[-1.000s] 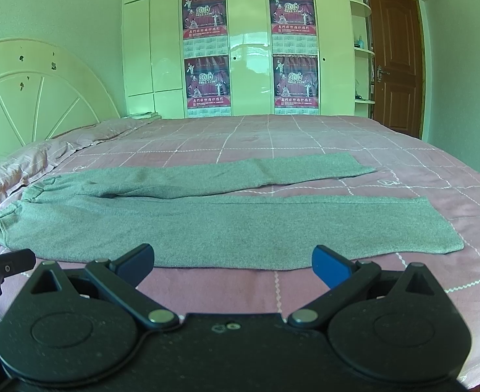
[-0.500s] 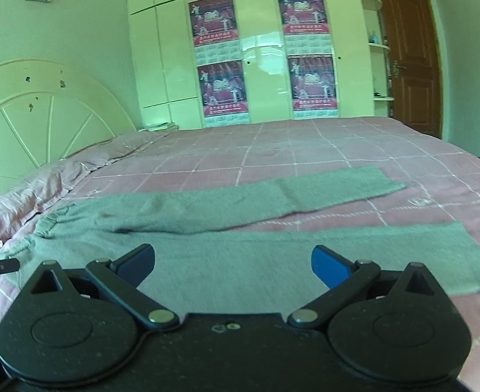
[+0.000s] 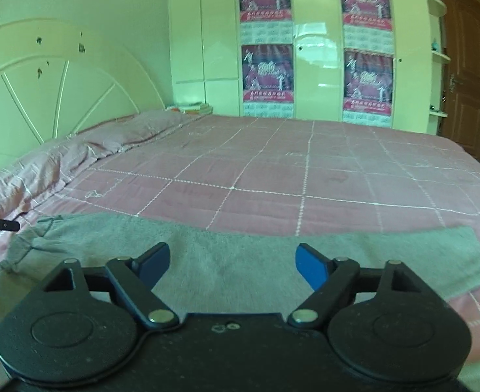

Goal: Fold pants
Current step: 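Grasp the sweatpants cuff with the left tool while the right tool grasps the waistband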

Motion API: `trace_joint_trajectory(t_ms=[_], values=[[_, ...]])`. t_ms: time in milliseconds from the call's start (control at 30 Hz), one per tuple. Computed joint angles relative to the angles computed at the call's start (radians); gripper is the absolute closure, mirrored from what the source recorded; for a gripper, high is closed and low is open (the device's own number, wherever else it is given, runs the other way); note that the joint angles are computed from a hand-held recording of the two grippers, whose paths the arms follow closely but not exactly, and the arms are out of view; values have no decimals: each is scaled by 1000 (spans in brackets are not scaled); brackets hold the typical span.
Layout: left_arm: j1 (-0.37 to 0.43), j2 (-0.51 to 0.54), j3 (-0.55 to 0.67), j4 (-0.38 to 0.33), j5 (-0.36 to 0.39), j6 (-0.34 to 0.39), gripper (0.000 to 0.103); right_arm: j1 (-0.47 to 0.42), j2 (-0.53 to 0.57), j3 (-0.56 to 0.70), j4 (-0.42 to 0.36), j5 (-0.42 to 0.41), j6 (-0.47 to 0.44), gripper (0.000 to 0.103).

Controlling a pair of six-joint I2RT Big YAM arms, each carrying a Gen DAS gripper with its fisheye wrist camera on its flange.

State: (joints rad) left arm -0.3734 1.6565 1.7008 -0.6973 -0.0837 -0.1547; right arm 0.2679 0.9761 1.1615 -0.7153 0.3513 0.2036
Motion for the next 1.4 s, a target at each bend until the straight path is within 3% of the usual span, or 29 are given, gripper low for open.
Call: trace_joint_trajectory(t_ms=[100,200,367,400,500,567,700,800,833,900,967,1033,1067,1100,1133,1200,1233,1400], values=[[36,142,159,-84,81,55,18,-42,98,45,14,-49,-24,38],[55,248,277,-149,146,112,21,-69,157,65,32,-80,-25,38],[58,329,362,-152,223,116,21,-93,214,75,52,-110,-52,38],[51,335,367,-151,219,134,30,-97,223,76,53,-114,-56,38],[48,325,350,-120,272,156,70,-114,262,94,51,-134,-89,40],[47,309,327,-94,277,161,76,-124,297,118,45,-144,-135,42],[59,318,347,-111,314,138,78,-148,380,193,14,-172,-204,53],[65,324,353,-123,332,151,77,-158,444,266,-23,-201,-294,53],[69,323,347,-123,345,144,76,-163,470,298,-52,-231,-331,53],[74,317,326,-108,348,138,63,-169,521,364,-120,-267,-391,53],[76,328,339,-116,356,161,62,-172,561,411,-157,-298,-451,52],[74,344,361,-130,355,172,62,-180,609,466,-230,-317,-449,51],[72,351,369,-133,353,184,68,-188,622,484,-245,-339,-428,52],[69,352,367,-126,356,188,73,-196,632,502,-267,-375,-415,66],[64,349,359,-114,348,197,75,-199,637,513,-283,-403,-411,88],[62,339,342,-91,350,206,83,-176,628,508,-278,-347,-446,103],[62,329,327,-74,347,208,84,-168,615,501,-268,-330,-441,103],[70,180,127,178,382,228,86,-144,455,397,-171,-312,-446,103]])
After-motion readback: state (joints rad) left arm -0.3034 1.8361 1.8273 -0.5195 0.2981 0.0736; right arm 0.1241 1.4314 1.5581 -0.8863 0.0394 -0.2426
